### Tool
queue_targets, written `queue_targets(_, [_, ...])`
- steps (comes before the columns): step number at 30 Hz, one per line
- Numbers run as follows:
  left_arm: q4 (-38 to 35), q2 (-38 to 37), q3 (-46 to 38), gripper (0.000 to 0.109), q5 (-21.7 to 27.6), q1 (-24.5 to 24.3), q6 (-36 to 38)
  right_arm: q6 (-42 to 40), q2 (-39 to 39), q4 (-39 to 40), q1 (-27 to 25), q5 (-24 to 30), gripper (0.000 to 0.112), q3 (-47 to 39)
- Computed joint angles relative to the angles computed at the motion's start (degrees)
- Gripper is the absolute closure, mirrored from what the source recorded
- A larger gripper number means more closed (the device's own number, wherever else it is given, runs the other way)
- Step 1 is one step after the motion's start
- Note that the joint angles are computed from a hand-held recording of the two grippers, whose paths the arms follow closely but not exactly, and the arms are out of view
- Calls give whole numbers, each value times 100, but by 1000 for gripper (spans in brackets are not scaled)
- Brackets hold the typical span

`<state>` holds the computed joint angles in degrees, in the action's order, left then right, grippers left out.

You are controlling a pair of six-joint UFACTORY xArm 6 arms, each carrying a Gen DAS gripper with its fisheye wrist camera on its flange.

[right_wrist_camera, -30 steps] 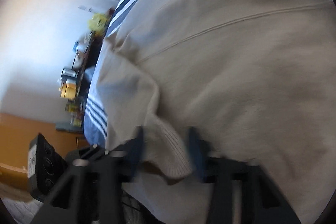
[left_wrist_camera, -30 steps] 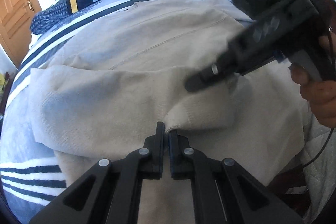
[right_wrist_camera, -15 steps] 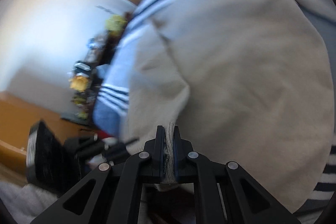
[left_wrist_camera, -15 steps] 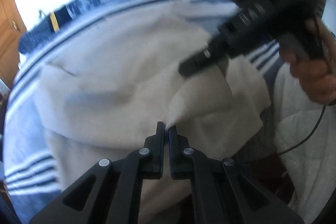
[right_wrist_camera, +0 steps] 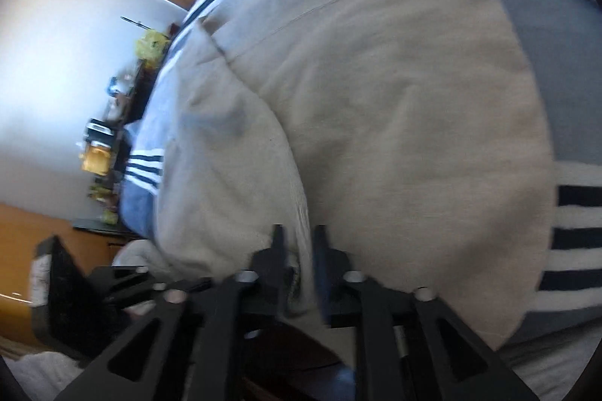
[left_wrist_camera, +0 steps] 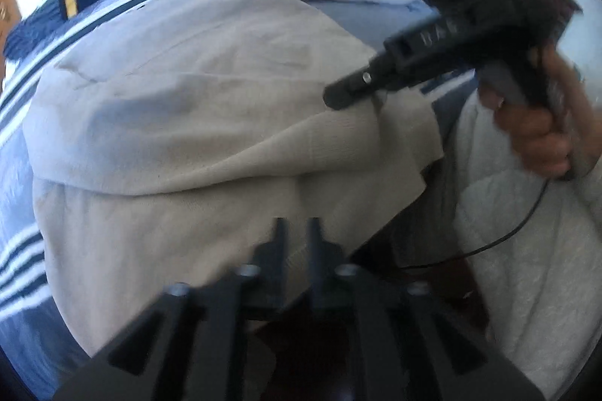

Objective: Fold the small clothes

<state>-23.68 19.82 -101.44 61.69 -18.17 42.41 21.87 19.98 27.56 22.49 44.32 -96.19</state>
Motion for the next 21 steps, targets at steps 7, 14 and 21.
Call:
queue_targets(7, [-759, 839, -1481, 41, 919, 415, -1872, -333, -447, 513, 127, -965, 100, 811])
queue_targets(14, [-487, 1968, -2974, 36, 1813, 377, -4155, 466, -600, -290, 263, -1071, 99, 1096])
queue_targets(21, [-261, 1914, -2626, 74, 1493, 58, -4707, 126, -710, 15, 282, -1293, 106, 1443])
